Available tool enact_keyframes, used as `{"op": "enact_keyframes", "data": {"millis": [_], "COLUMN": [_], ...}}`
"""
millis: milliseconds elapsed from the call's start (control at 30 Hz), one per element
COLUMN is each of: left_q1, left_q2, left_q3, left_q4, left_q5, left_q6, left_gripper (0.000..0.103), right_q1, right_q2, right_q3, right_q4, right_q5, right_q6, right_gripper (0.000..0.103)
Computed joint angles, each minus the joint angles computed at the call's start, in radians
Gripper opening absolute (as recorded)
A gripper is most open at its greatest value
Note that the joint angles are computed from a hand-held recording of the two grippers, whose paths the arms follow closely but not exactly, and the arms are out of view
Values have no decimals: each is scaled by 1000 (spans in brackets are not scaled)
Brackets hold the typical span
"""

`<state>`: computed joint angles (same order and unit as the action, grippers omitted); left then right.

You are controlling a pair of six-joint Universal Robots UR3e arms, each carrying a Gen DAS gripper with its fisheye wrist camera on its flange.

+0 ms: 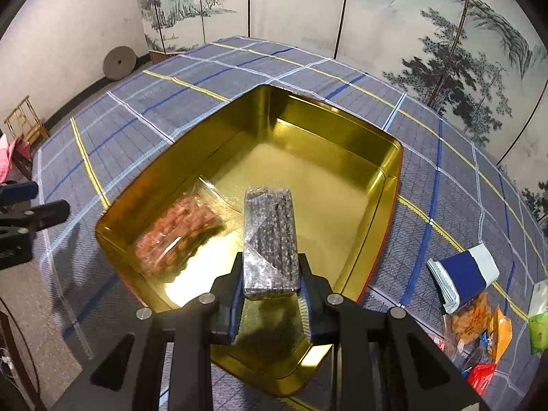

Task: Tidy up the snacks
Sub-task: 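Carry the grey bar into the tin and release it from the right gripper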

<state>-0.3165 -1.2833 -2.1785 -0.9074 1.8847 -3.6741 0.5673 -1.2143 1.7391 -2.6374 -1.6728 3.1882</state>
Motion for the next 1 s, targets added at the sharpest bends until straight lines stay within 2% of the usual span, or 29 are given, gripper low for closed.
{"op": "enact_keyframes", "data": {"millis": [333, 767, 1000], "left_q1": [34, 2, -65], "left_q2": [66, 58, 0], "left_q3": [-34, -24, 29], "left_q4": [-26, -30, -9], "left_q5": [-34, -43, -42], "left_q6": [-2, -25, -36], "left_gripper": [69, 69, 69], "right_q1": [-6, -7, -46], "right_q2": [30, 30, -88], "right_q3": [-7, -1, 92], "right_q4": [12, -6, -47], "right_q5": [4, 13, 59], "right_q6": [4, 26, 31], "right_gripper": [27, 27, 36]}}
